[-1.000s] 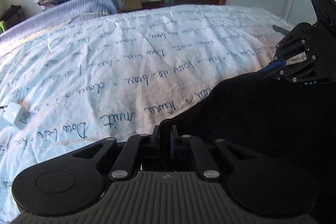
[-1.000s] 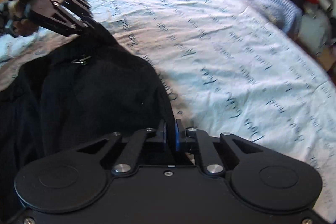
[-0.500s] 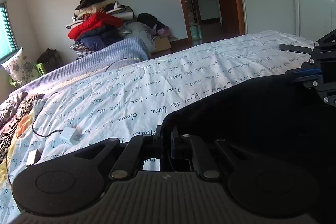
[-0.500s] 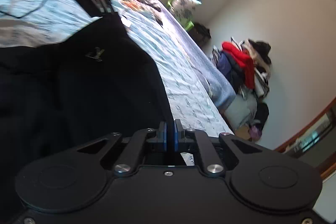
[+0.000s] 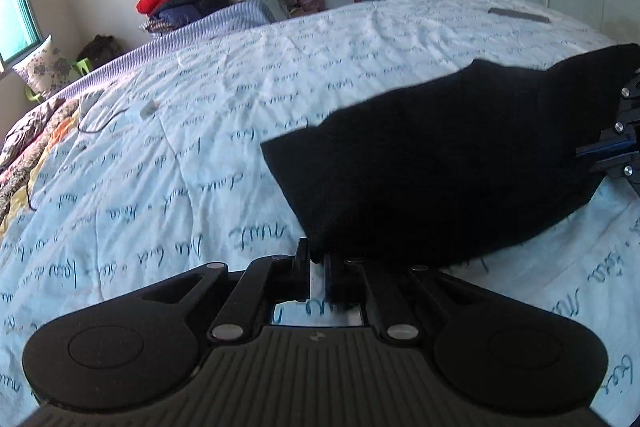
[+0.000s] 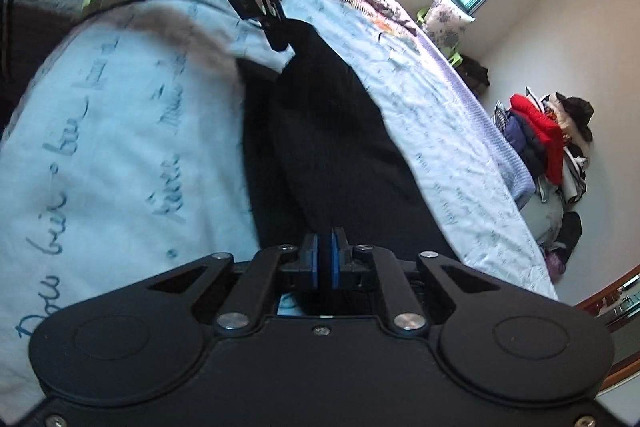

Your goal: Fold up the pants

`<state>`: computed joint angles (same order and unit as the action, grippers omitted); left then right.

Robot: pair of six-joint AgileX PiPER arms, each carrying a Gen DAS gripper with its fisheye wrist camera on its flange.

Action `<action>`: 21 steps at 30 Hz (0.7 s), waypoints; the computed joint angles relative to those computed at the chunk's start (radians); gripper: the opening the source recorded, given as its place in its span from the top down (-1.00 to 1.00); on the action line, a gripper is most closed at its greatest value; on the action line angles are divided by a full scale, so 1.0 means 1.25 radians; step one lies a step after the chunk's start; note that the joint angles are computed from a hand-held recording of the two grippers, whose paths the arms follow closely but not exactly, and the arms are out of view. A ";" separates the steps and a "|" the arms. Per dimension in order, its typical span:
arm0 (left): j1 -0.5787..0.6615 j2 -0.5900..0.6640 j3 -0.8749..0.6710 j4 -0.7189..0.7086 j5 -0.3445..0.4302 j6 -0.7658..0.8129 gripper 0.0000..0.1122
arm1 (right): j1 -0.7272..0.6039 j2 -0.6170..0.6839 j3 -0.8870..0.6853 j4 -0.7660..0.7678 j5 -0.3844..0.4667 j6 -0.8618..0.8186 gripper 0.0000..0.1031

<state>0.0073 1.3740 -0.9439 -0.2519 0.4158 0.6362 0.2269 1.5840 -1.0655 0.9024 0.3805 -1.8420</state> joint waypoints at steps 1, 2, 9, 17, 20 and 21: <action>0.008 -0.006 0.016 0.019 -0.003 -0.018 0.85 | -0.002 -0.007 0.019 0.030 -0.008 -0.021 0.88; 0.011 -0.009 0.018 0.036 0.005 -0.036 0.88 | -0.005 -0.010 0.023 0.049 -0.008 -0.024 0.88; -0.118 -0.094 -0.019 0.372 0.063 -0.445 0.49 | 0.000 -0.046 0.074 0.053 -0.029 0.004 0.78; -0.478 -0.022 -0.123 0.611 0.094 -0.735 -0.17 | -0.225 -0.205 0.140 -0.075 0.359 0.190 0.43; -0.575 0.049 -0.154 0.625 0.043 -0.746 -0.17 | -0.356 -0.284 0.176 -0.040 0.387 0.169 0.44; -0.600 0.078 -0.171 0.633 0.034 -0.754 -0.17 | -0.382 -0.300 0.185 -0.032 0.337 0.183 0.44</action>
<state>-0.7420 1.4720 -1.1578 0.5396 0.4581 -0.3064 -0.2512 1.2095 -0.8340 0.8626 0.8021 -1.6135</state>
